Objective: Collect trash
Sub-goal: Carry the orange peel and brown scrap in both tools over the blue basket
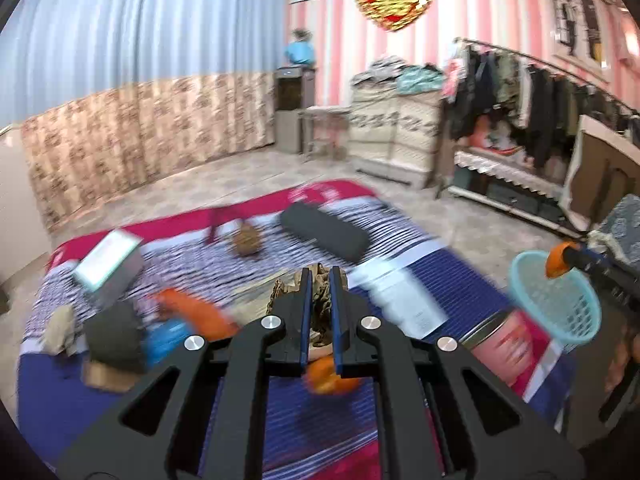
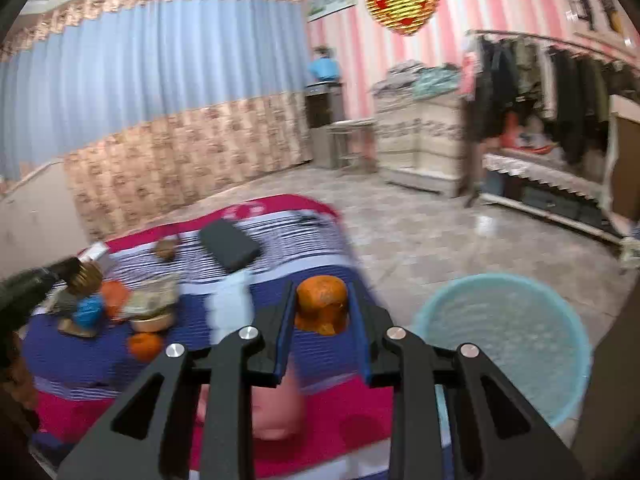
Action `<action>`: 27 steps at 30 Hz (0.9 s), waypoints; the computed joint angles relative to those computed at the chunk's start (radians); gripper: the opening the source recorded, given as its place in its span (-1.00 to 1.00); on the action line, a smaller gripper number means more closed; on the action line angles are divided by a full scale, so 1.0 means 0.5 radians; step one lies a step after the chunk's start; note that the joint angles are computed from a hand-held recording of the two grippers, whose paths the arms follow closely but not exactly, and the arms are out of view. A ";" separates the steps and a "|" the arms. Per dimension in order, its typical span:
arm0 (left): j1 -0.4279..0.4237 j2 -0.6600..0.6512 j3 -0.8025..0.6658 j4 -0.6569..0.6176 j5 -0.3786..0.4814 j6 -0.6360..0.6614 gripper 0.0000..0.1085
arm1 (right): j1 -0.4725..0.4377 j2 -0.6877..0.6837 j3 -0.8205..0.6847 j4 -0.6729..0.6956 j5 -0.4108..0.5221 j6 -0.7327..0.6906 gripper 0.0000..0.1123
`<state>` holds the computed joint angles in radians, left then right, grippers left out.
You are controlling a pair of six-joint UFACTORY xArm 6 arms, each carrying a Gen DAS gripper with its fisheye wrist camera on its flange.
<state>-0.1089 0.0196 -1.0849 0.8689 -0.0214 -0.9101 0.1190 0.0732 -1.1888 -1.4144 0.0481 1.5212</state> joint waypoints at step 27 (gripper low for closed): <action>-0.961 1.457 -1.677 -1.414 0.462 1.337 -0.87 | -0.630 0.121 0.062 -0.534 0.074 0.712 -0.52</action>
<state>-0.5895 0.7481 -1.9234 0.1619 0.2097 -0.2414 -0.1961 0.1335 -1.1580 -1.6816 0.0852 1.8771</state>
